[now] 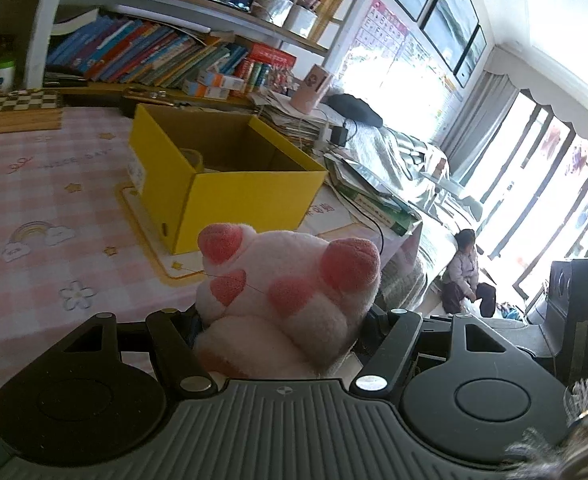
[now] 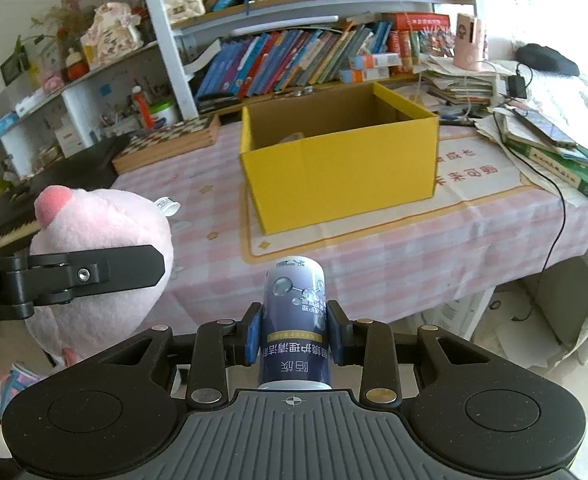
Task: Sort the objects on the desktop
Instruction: 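Carry the pink pig and spray bottle with both tools over the yellow box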
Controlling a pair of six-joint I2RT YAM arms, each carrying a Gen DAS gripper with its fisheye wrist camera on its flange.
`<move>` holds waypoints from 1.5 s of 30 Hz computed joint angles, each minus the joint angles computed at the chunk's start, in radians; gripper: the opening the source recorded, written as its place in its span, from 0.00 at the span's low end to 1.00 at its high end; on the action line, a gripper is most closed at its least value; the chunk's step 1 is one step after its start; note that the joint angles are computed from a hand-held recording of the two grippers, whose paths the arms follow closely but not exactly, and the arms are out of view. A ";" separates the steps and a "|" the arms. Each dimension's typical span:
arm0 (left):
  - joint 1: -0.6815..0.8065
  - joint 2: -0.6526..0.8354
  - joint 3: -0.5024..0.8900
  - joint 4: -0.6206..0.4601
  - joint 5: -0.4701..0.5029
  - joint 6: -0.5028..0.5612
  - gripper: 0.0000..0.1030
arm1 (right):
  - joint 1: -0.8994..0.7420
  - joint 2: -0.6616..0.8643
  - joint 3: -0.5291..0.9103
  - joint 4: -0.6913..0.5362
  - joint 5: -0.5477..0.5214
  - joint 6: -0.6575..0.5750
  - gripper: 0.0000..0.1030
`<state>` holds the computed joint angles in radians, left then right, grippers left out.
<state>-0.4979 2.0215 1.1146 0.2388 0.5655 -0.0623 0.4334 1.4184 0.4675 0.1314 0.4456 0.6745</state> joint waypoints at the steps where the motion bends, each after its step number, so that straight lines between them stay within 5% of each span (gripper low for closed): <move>1: -0.012 0.008 0.014 -0.005 -0.008 -0.005 0.65 | -0.020 -0.009 -0.007 0.005 -0.014 -0.015 0.32; 28: -0.212 0.210 0.354 -0.055 -0.253 -0.173 0.65 | -0.559 0.035 -0.003 0.143 -0.501 -0.458 0.32; 45: -0.226 0.374 0.731 -0.127 -0.391 -0.148 0.65 | -0.717 0.240 0.308 0.215 -0.717 -0.620 0.32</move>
<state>-0.7241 2.3957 1.8456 0.1115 0.1745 -0.2102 -0.2834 1.6588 0.7760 0.3466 -0.2711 0.0543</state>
